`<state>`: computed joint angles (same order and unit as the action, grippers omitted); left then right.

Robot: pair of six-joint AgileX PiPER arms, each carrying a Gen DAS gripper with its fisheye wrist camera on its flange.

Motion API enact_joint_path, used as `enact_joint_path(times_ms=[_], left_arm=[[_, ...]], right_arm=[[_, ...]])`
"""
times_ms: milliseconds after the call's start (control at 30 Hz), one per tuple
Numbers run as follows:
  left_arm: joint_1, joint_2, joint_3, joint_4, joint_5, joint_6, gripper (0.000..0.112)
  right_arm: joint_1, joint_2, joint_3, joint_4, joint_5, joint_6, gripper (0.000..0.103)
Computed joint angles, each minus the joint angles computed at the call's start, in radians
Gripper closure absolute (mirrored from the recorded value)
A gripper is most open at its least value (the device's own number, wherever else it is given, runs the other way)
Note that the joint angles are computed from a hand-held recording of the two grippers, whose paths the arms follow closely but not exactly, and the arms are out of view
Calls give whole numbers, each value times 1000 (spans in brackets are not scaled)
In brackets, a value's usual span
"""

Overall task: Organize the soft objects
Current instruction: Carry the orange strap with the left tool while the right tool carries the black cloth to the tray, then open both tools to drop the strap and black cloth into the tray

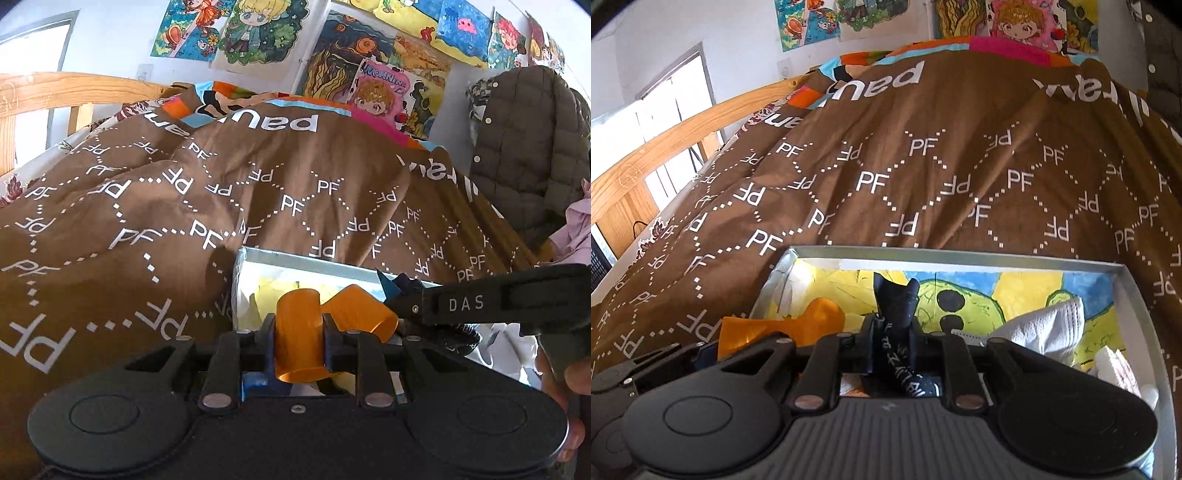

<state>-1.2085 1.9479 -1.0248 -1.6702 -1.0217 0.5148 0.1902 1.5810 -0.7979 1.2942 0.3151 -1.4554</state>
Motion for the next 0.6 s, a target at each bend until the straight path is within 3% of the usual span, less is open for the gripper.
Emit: enact_joint_path(times_ms=[600], left_arm=[[6, 21, -28, -27, 18, 39, 80]], right_arm=[[-18, -3, 16, 52, -8, -44, 56]])
